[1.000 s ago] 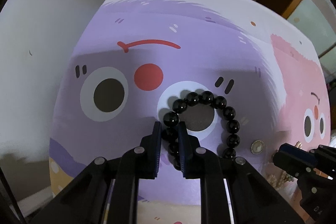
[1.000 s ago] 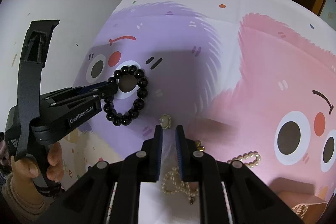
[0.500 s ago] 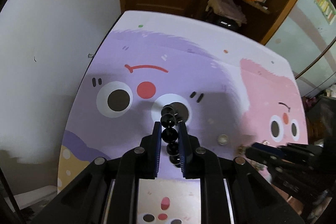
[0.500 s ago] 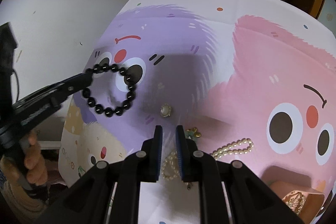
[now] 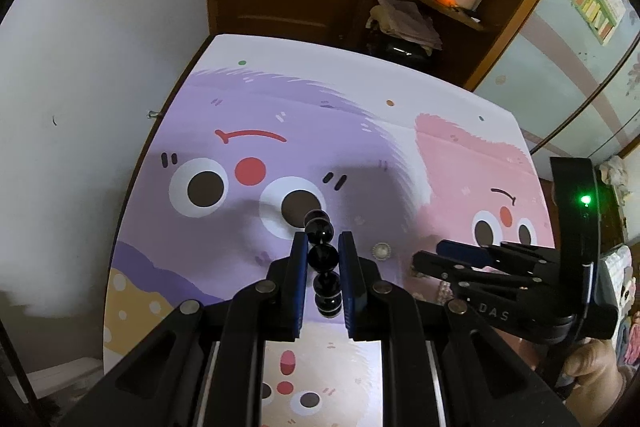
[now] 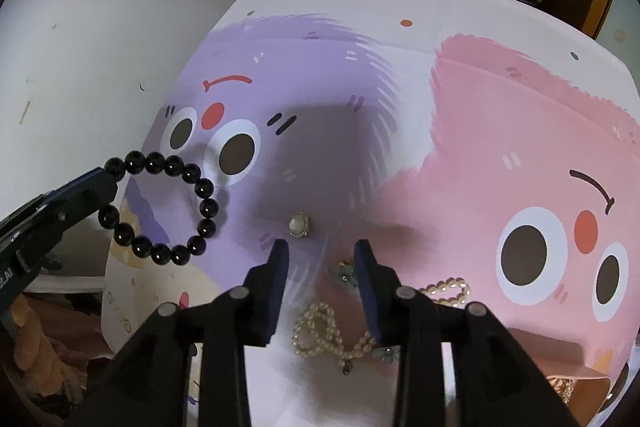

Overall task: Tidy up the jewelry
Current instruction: 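Lift the bracelet with the left tool while the right tool closes on the round gold stud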

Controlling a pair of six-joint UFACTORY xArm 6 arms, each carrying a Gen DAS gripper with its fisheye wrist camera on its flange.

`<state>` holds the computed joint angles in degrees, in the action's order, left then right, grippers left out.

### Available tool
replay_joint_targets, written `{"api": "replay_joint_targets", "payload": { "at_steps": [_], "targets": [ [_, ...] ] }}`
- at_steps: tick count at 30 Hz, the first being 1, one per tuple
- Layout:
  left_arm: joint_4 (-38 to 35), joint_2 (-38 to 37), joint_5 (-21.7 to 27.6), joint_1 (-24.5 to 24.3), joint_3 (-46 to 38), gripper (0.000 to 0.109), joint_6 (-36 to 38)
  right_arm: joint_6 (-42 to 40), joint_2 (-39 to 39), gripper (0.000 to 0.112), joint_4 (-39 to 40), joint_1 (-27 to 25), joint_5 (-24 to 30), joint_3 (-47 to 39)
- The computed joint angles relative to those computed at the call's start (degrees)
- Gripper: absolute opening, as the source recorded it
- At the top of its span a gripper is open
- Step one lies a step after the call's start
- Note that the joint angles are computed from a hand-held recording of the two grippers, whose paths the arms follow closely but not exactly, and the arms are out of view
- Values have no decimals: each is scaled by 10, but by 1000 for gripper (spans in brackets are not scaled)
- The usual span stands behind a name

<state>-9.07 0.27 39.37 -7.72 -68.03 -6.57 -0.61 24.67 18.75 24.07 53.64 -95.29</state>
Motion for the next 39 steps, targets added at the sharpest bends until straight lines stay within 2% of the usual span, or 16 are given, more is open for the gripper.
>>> {"api": "replay_joint_targets", "payload": {
  "at_steps": [9,19,27,34,39],
  "targets": [
    [-19,-9,9,2,-2,13,11,-1,42,34,-14,17,17,-51],
    [-41,-5,24,11,-10,13,24,23,97,34,-66,31,57,-122],
    [-53,-2,29,15,-11,13,29,28,111,34,-90,40,68,-144],
    [-55,-1,31,15,-12,13,30,34,112,16,-119,48,66,-144],
    [-65,-2,33,16,-10,13,37,43,109,14,-135,53,59,-137]
  ]
}}
